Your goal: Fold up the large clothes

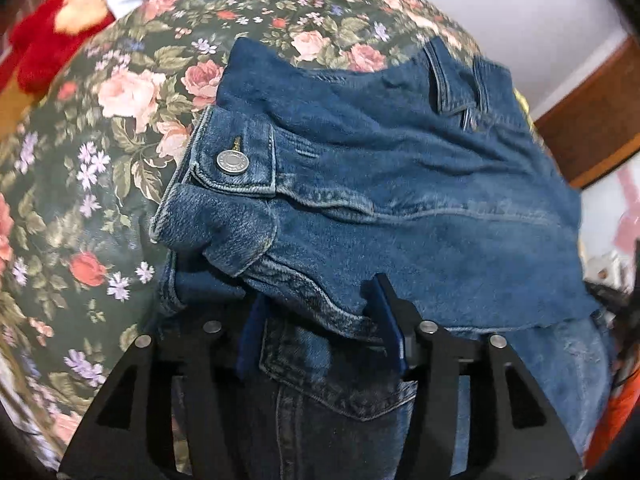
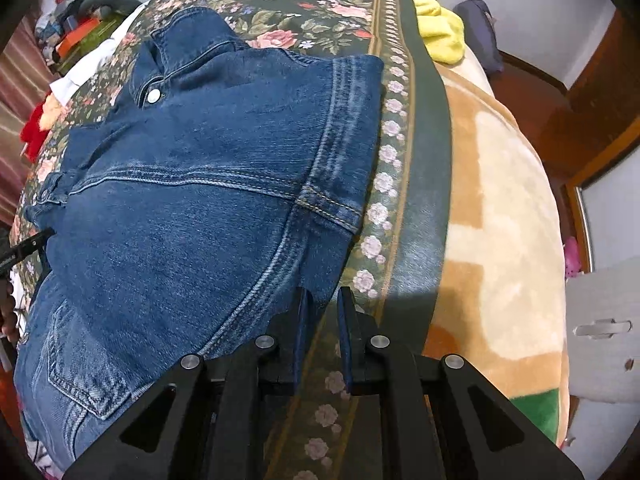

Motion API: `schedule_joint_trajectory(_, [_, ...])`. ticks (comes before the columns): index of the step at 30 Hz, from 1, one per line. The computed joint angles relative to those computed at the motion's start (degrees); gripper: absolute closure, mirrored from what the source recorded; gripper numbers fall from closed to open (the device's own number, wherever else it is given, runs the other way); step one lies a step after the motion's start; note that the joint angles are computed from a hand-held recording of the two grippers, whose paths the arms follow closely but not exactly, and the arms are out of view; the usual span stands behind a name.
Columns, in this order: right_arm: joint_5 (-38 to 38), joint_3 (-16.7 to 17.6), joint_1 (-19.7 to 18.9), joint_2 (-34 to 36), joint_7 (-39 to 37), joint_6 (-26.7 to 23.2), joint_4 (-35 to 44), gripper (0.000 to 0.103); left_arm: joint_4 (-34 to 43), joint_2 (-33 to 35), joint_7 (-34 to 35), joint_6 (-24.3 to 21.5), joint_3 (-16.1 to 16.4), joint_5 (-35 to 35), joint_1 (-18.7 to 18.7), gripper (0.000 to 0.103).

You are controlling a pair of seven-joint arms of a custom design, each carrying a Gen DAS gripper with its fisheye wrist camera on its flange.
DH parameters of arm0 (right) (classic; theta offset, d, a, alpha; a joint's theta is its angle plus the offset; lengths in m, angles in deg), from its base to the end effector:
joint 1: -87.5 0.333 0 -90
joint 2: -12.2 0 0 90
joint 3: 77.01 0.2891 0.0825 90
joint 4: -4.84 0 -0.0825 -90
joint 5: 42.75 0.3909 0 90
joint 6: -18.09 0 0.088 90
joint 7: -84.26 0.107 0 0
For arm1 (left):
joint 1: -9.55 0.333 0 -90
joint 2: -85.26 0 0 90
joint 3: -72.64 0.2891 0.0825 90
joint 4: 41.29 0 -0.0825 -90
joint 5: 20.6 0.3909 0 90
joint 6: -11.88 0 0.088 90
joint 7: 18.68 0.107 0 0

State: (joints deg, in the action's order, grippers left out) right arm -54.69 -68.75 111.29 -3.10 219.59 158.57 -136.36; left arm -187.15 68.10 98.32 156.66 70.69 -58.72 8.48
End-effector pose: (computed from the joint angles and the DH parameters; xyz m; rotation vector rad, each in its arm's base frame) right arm 0.4075 0.2547 0.3885 -1.9586 2.1382 -0.3162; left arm 0.4627 -0.0178 0.3734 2.1085 -2.1654 0.8016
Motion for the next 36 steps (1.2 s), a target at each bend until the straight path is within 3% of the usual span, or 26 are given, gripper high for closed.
schedule_joint_trajectory(2, [-0.25,0.16,0.00,0.36,0.12,-0.45,0.39,0.093,1.35,1.36,0.49,0.01,0.53,-2.09,-0.40,0.048])
schedule_joint_trajectory(5, [0.74,-0.22,0.10,0.42,-0.40,-1.41,1.05,0.093,4.00,4.95,-4.07,3.03,-1.54,2.11,0.74,0.049])
schedule_joint_trajectory(6, [1.50,-0.44,0.23,0.07,-0.73,-1.21,0.84,0.093,4.62,5.79,-5.64,4.21,-2.25,4.39,1.05,0.055])
schedule_joint_trajectory(7, [2.35,-0.71,0.33,-0.42,-1.06,-0.75,0.52,0.093,5.02,6.36,-8.15,6.81,-3.64,8.69,1.49,0.073])
schedule_joint_trajectory(9, [4.15,-1.33,0.48,-1.55,-1.97,0.47,-0.15,0.093,5.25,6.37,-10.98,9.98,-5.22,15.27,1.65,0.085])
schedule_joint_trajectory(12, [5.67,-1.85,0.16,-3.03,-2.35,1.96,-0.83,0.093,4.58,4.03,-14.98,17.76,-8.17,25.31,1.53,0.089])
schedule_joint_trajectory(18, [7.68,-2.73,-1.18,-5.27,-0.95,8.42,-2.14,0.093,10.07,2.71,-8.03,24.95,-3.34,17.48,-5.74,0.090])
schedule_joint_trajectory(22, [2.30,-0.81,-3.52,-3.74,1.51,7.79,1.46,0.093,13.63,2.74,-1.25,27.10,-0.99,11.64,-8.77,0.089])
schedule_joint_trajectory(27, [-1.76,-0.38,-3.84,-1.68,1.55,8.84,4.18,0.093,13.62,5.08,-4.27,26.37,-4.57,17.41,-3.70,0.088])
schedule_joint_trajectory(31, [0.49,-1.45,-2.56,3.72,-1.76,8.94,6.99,0.093,13.19,9.78,-13.98,19.96,-7.27,29.21,2.09,0.084])
schedule_joint_trajectory(33, [1.12,-1.45,-2.35,7.40,-3.06,6.67,9.22,0.093,13.24,11.81,-16.22,17.34,-6.72,32.52,2.52,0.082])
schedule_joint_trajectory(35, [-0.11,-1.23,-2.73,9.66,-1.29,7.03,9.78,0.093,12.71,13.14,-13.15,14.34,-5.17,30.31,1.91,0.078])
schedule_joint_trajectory(36, [-0.59,-1.23,-2.84,9.58,-0.28,8.56,8.90,0.093,12.11,13.25,-12.97,14.01,-4.89,30.50,1.88,0.069])
